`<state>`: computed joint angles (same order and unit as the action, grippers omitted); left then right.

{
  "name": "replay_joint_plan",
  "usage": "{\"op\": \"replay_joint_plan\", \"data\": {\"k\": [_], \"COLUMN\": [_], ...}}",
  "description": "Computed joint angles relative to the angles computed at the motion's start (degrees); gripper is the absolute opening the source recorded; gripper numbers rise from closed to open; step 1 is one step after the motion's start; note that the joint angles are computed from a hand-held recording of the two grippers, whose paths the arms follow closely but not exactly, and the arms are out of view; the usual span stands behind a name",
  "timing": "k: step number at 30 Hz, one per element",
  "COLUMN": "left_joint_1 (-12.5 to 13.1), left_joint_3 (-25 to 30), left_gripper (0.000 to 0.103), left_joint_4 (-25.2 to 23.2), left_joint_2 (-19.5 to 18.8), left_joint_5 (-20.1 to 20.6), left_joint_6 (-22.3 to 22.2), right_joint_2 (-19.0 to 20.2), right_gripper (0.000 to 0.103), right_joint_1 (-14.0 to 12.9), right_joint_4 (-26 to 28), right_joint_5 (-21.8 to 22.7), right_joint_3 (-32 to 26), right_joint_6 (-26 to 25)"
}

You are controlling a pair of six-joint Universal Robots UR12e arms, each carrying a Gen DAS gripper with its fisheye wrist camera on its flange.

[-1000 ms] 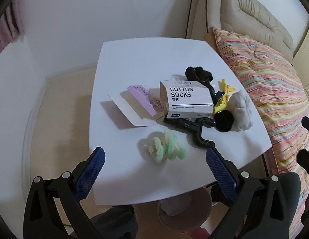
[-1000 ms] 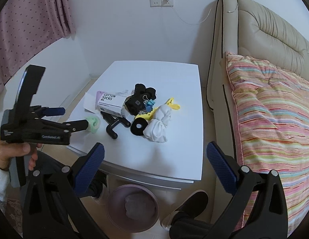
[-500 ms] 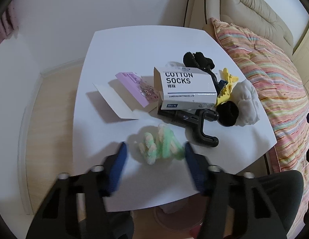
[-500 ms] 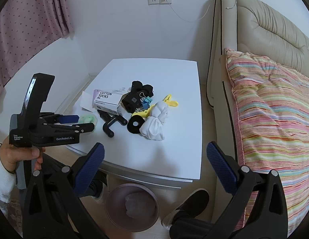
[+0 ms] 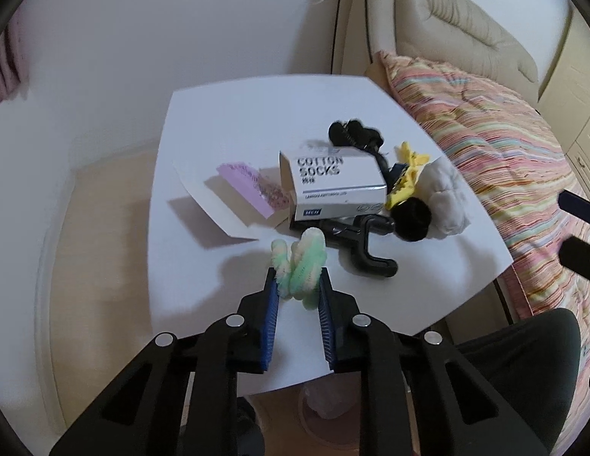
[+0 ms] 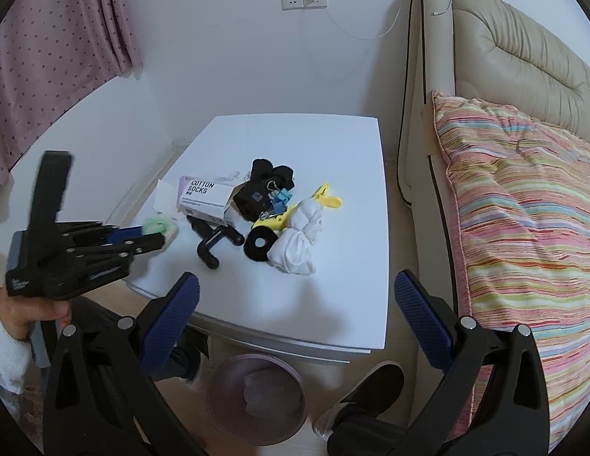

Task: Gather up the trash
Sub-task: 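Grasp the green-white fuzzy ball with the left gripper while the right gripper grasps the white sock, then carry the fuzzy ball and white sock down over the pink wastebasket and release both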

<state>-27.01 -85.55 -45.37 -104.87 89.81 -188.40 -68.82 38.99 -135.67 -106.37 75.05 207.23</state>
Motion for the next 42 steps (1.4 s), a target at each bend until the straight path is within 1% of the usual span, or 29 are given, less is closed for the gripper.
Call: {"op": "replay_joint_plan", "data": {"k": [4,7,10,15,17,20,22,23,25,27,28,29,31,33,37,42], "left_joint_1": [-0.32,-0.58,-0.57,-0.59,-0.54,-0.38,-0.28,-0.22,-0.09,-0.06,-0.05,0.0,0.07,0.16,0.18,0.17], "left_joint_3": [-0.96,-1.27,-1.75,-2.32,-2.47,-2.68,-2.83,-2.87,-2.98,-2.98,-3.03,-3.14,-3.24,-3.38,-3.67,-3.93], "left_gripper": [0.02,0.02,0.02,0.02,0.02,0.02,0.02,0.02,0.02,0.02,0.02,0.02,0.02,0.02,0.02,0.02], "left_joint_4": [2.51,3.71,4.74,5.79,5.87,5.76,5.67,5.58,5.47,5.36,5.35,5.33,5.27,5.23,5.27,5.53], "left_joint_2": [1.07,1.58,2.18,2.87,3.05,3.2,3.32,3.33,3.36,3.3,3.3,3.35,3.38,3.44,3.54,3.67], "left_joint_5": [0.92,1.72,1.71,1.95,1.98,1.9,1.87,1.77,1.46,1.27,1.18,0.98,0.77,0.4,-0.03,-0.31], "left_joint_6": [1.82,2.68,2.91,3.29,3.14,2.97,2.87,2.68,2.37,2.27,2.25,2.19,2.14,2.04,1.98,2.02], "right_joint_2": [0.47,1.31,2.28,3.9,4.76,5.43,5.87,6.01,6.36,6.62,6.71,6.84,6.95,6.94,6.81,6.19], "right_gripper": [0.1,0.1,0.1,0.1,0.1,0.1,0.098,0.095,0.082,0.078,0.071,0.067,0.052,0.041,0.03,0.026], "right_joint_1": [-0.45,-0.84,-1.79,-3.43,-3.79,-4.22,-4.35,-4.42,-4.49,-4.6,-4.62,-4.61,-4.54,-4.48,-4.33,-4.16], "right_joint_4": [0.68,2.26,3.91,6.96,8.82,9.69,10.16,10.27,10.96,11.14,11.13,11.41,11.87,12.01,11.43,9.33], "right_joint_5": [0.28,0.3,2.55,7.85,8.66,10.26,10.97,11.33,11.72,12.09,12.3,12.35,12.2,12.0,11.8,11.57], "right_joint_3": [-0.95,-2.39,-3.74,-5.4,-6.34,-6.9,-7.31,-7.43,-7.87,-8.06,-8.09,-8.23,-8.39,-8.37,-8.1,-7.08], "right_joint_6": [-0.15,-1.16,-2.05,-3.02,-3.66,-4.47,-5.27,-5.42,-5.43,-5.54,-5.63,-5.72,-5.92,-6.04,-6.37,-6.5]}}
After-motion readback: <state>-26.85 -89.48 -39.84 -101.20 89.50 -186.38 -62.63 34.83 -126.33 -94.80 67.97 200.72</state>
